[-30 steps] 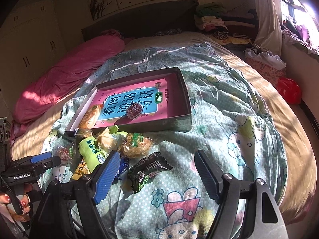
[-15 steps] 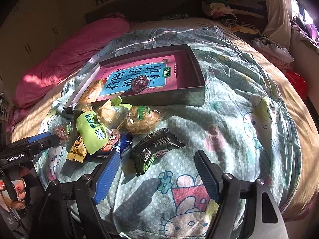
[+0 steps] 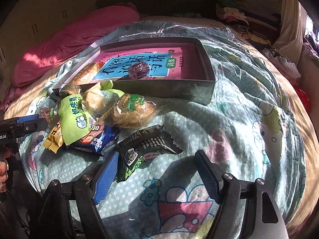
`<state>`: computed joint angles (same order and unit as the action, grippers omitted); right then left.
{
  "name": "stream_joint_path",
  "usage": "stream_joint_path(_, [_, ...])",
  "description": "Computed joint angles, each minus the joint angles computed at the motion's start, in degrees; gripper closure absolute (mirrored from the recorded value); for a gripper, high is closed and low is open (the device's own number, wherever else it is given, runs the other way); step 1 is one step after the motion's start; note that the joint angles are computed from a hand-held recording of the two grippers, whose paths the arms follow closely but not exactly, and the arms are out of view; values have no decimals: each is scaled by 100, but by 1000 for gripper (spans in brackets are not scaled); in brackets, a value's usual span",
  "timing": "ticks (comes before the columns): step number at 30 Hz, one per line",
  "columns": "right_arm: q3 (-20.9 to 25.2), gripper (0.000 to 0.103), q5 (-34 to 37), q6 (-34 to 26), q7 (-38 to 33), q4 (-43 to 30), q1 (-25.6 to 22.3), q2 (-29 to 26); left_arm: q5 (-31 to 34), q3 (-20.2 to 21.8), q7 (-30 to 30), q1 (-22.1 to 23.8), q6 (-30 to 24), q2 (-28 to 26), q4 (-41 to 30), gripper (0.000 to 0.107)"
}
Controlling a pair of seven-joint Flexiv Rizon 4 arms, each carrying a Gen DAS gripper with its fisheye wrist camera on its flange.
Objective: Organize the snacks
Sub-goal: 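Move both open tools back to the snack pile, then grasp the clear bag of red sweets with the left tool while the right grasps the black pea snack bag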
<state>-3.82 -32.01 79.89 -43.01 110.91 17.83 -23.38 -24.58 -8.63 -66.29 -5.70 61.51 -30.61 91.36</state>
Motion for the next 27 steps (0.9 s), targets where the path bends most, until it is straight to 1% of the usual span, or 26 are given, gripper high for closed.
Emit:
stream_joint_path(1, [0,22,-11,34,-48,-31,-16,-39,8,1,-4,-6,3,-14,-14,34])
stream_joint_path(5, [-56,19,-106,78,-233,-150,10,-168,71,20,-38,-40,8,-88,-101,33])
stream_joint_path(10, [-123,19,-141,165,-414,-257,63,-306,166,39,-86,-72,-28,-193,-228,34])
stream_joint_path(13, [3,18,-19,127,-661,-371,-2,-396,253,78,-145,-107,-56,-244,-301,34])
stream_joint_path(15, [37,21,46,142,-791,-412,-5,-444,299,94,-183,-123,-73,-278,-345,34])
stream_joint_path(17, [67,29,116,189,-920,-448,-10,-488,345,111,-224,-140,-87,-308,-380,34])
stream_joint_path(22, [161,41,412,374,-1121,-378,-55,-463,394,84,-214,-134,21,-304,-329,34])
stream_joint_path(24, [251,47,595,455,-1190,-323,-127,-425,275,-33,-97,-51,27,-287,-275,39])
stream_joint_path(26, [352,52,794,564,-1255,-272,-214,-390,185,-92,-16,-10,22,-277,-241,54])
stream_joint_path(27, [418,52,903,584,-1292,-266,-266,-380,108,-149,53,28,-10,-278,-232,56])
